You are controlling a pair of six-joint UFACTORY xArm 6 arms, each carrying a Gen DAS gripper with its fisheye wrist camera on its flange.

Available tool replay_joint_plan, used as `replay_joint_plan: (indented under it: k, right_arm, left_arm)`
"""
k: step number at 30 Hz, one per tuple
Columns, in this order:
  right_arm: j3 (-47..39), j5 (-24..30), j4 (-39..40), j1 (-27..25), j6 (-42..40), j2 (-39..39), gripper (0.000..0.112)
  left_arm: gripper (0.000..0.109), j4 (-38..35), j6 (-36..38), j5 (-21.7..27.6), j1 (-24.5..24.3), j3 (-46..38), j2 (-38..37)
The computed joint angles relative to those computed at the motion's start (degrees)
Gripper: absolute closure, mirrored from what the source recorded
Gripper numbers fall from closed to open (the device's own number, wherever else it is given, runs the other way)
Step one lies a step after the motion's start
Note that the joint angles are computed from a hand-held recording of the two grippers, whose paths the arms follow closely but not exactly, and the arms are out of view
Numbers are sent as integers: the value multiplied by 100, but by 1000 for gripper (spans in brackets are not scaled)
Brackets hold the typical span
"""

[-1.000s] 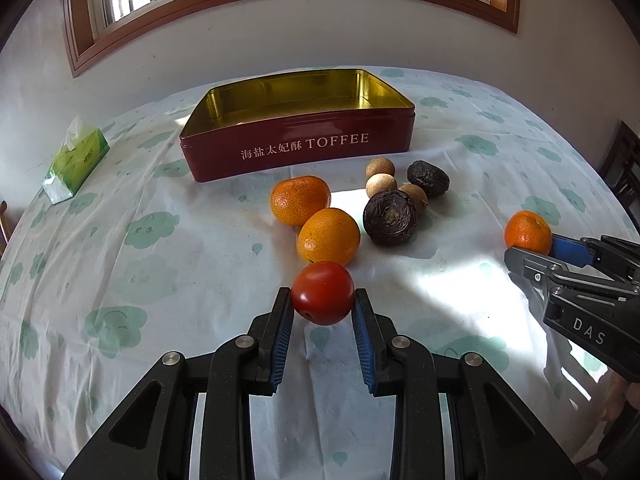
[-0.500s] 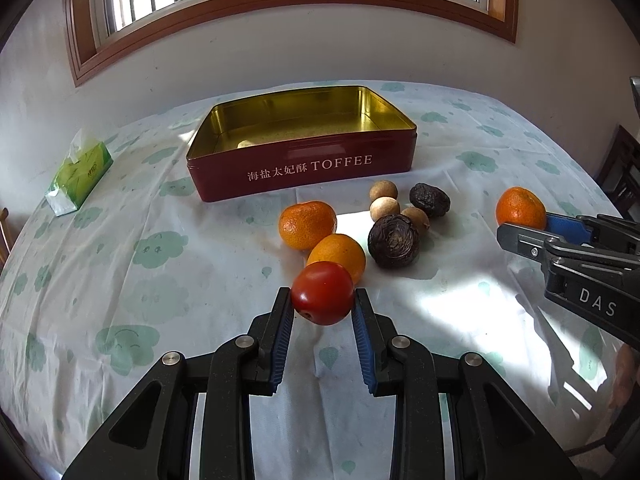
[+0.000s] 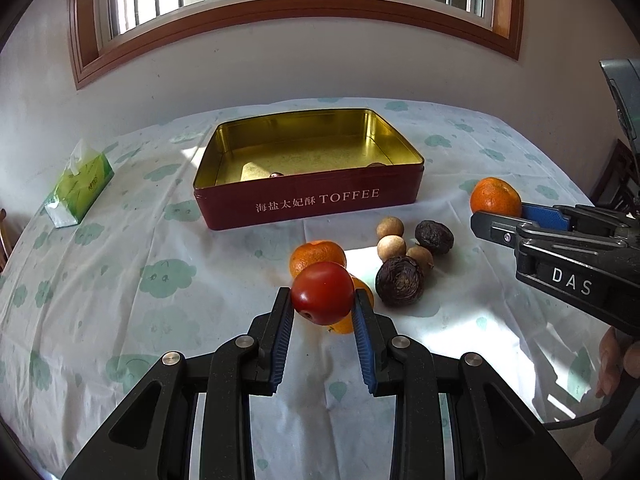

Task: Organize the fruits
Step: 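Carry the tomato in the left gripper and orange in the right over the red tin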

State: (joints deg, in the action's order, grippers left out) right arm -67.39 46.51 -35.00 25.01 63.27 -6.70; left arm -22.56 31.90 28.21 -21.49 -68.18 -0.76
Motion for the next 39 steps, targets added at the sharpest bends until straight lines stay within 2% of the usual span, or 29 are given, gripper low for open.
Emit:
replay_joint_plan:
  k: [11,19,23,32,39]
  right_arm:
    - [-727,-121,215,-161,-466,582,75]
    - [-1519,-219,364,-329,-944,1200,75]
    - [-1922,-247,534,-451,-1253,1560,75]
    - [-2820,-173,1094,-641,-1903,2431,75]
    - [-3173,-146,1367,-739,-2128,2812,75]
  left_arm:
    - [78,166,-352,92,144,-944,635]
    - [78,579,-900,198,298,-2132,1479]
    - [78,805,-1225,379,415,-2957,2078]
    - [78,1240,-1725,1116,454,-4846,3411]
    - [78,1449,-1749,1378,349,-5495,3906]
